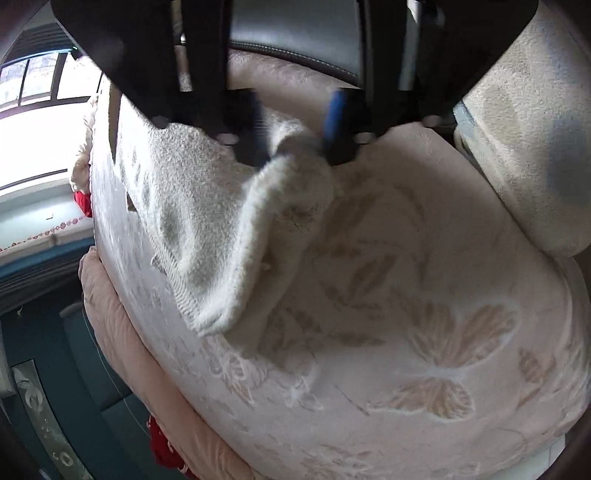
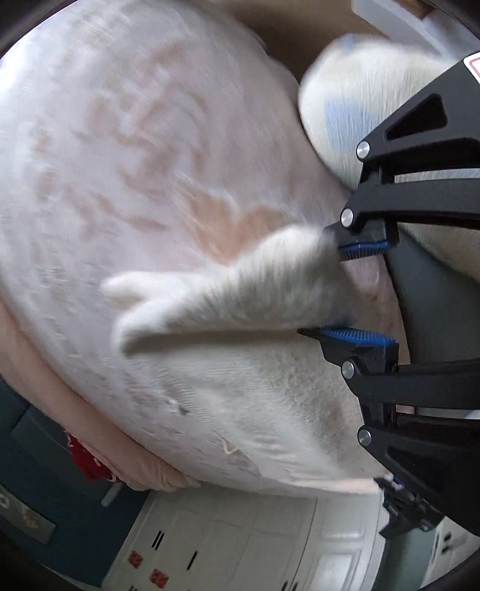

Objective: Fold small clothes

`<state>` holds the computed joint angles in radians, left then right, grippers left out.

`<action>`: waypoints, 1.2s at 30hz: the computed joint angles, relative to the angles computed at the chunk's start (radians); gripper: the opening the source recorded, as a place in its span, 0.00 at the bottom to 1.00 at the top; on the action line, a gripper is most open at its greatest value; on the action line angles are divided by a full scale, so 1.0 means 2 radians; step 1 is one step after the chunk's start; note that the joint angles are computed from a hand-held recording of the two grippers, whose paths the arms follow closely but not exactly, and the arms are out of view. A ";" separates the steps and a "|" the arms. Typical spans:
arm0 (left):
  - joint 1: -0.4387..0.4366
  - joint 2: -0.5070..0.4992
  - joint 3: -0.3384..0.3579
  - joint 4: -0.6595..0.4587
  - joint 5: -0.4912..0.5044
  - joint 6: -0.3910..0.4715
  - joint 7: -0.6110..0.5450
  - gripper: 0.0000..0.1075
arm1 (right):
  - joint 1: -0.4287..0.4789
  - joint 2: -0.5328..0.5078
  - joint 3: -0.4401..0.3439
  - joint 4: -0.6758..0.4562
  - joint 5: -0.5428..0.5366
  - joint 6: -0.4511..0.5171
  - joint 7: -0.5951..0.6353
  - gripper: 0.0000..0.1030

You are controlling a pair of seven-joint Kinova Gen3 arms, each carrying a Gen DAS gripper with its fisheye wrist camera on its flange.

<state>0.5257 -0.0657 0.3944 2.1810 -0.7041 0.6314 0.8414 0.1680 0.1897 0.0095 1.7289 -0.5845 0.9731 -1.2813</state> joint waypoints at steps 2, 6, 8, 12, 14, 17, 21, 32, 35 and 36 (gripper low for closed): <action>0.002 -0.001 0.004 0.000 -0.005 0.012 0.012 0.58 | -0.041 -0.028 0.026 0.002 0.041 -0.025 -0.018 0.37; 0.003 0.010 0.003 0.009 -0.038 0.003 0.065 0.68 | -0.108 -0.070 0.012 -0.007 0.110 -0.083 -0.033 0.40; 0.010 0.021 0.000 0.007 -0.048 0.004 0.077 0.68 | -0.101 -0.060 -0.029 -0.029 0.107 -0.074 -0.027 0.39; 0.025 0.023 -0.012 0.003 -0.050 0.012 0.067 0.73 | -0.143 0.001 -0.058 -0.083 0.083 -0.043 -0.003 0.10; 0.027 0.023 -0.016 0.007 -0.058 0.005 0.069 0.75 | -0.165 0.034 -0.067 -0.106 0.095 -0.036 -0.015 0.09; 0.030 0.023 -0.019 0.012 -0.073 -0.003 0.079 0.79 | -0.201 0.072 -0.077 -0.134 0.123 -0.024 -0.053 0.07; 0.031 0.026 -0.020 0.018 -0.103 -0.011 0.105 0.86 | -0.266 0.121 -0.058 -0.176 0.203 -0.001 -0.117 0.07; 0.035 0.044 -0.050 -0.001 -0.132 -0.011 0.067 0.29 | -0.276 0.178 -0.069 -0.218 0.239 -0.013 -0.147 0.00; 0.023 0.022 -0.053 -0.008 -0.140 -0.019 0.057 0.21 | -0.262 0.184 -0.077 -0.221 0.220 -0.016 -0.143 0.00; 0.024 0.017 -0.048 -0.019 -0.147 -0.006 0.047 0.21 | -0.251 0.185 -0.082 -0.220 0.207 -0.016 -0.136 0.00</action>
